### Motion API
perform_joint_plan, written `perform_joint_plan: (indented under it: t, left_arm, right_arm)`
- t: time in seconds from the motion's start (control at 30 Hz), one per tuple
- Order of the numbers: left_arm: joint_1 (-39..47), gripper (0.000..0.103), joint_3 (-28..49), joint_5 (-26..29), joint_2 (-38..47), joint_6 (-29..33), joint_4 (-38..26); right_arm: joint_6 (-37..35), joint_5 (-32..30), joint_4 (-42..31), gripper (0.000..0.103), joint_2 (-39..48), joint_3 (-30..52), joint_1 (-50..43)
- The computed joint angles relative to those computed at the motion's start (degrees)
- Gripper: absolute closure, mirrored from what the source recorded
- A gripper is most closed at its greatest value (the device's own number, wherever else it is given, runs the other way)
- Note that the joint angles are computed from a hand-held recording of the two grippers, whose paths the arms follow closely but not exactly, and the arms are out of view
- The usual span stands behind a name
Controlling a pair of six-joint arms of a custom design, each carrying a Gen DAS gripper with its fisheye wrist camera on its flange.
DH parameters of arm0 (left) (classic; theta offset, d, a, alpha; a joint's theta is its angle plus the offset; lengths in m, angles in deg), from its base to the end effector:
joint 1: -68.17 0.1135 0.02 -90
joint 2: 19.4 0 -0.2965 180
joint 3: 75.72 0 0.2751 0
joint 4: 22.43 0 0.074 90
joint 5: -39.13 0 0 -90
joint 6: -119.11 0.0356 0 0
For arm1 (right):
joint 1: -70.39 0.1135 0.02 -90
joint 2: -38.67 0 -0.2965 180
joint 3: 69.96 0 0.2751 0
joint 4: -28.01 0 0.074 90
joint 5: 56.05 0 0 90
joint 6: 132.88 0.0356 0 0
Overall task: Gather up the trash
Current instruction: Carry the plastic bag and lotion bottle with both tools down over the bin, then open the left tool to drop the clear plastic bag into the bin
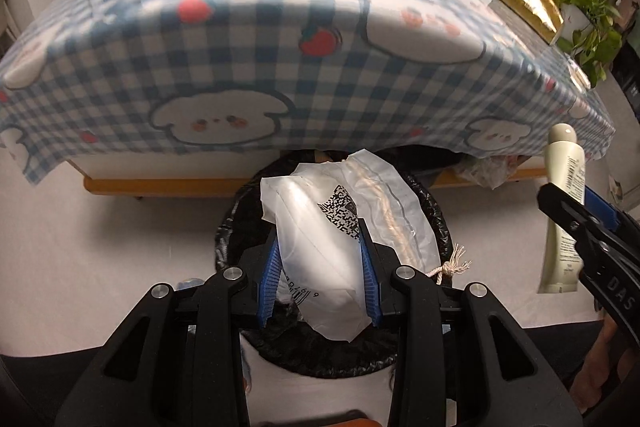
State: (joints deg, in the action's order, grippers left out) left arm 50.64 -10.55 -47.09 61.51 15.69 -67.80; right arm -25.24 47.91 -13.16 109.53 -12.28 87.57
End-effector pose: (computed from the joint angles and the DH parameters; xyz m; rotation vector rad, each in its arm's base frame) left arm 0.2766 -0.0898 0.2358 0.1180 2.6578 -0.2675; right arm 0.2451 0.0668 0.2427 0.1075 2.4777 -0.0511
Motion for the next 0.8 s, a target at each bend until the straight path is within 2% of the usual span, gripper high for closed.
perform_joint_plan:
  t: [0.23,0.33,0.43,0.47,0.63,0.8]
  left_arm:
    - [-4.00,0.069,-1.02,0.10,4.56,-0.89,4.67]
    - [-5.64,0.064,-1.18,-1.03,5.93,-1.53,5.96]
    - [-6.68,0.051,-1.15,-3.35,7.20,-1.66,6.20]
    - [-6.62,0.043,-1.12,-3.48,7.42,-1.80,6.25]
    - [-4.79,0.022,-2.01,-3.87,6.14,-1.88,6.54]
    - [-1.72,0.009,-3.45,-3.65,3.61,0.37,6.59]
  right_arm:
    - [-1.54,-1.67,1.08,0.045,-0.54,-2.37,-4.12]
    - [-1.96,-2.02,1.37,0.045,-0.77,-2.99,-4.94]
    - [-2.36,-2.21,1.62,0.045,-0.93,-3.42,-5.34]
    - [-2.39,-2.24,1.68,0.045,-0.89,-3.49,-5.42]
    - [-2.37,-2.41,1.69,0.045,-0.22,-2.94,-5.08]
    - [-1.29,-1.83,2.11,0.045,1.46,-2.19,-2.18]
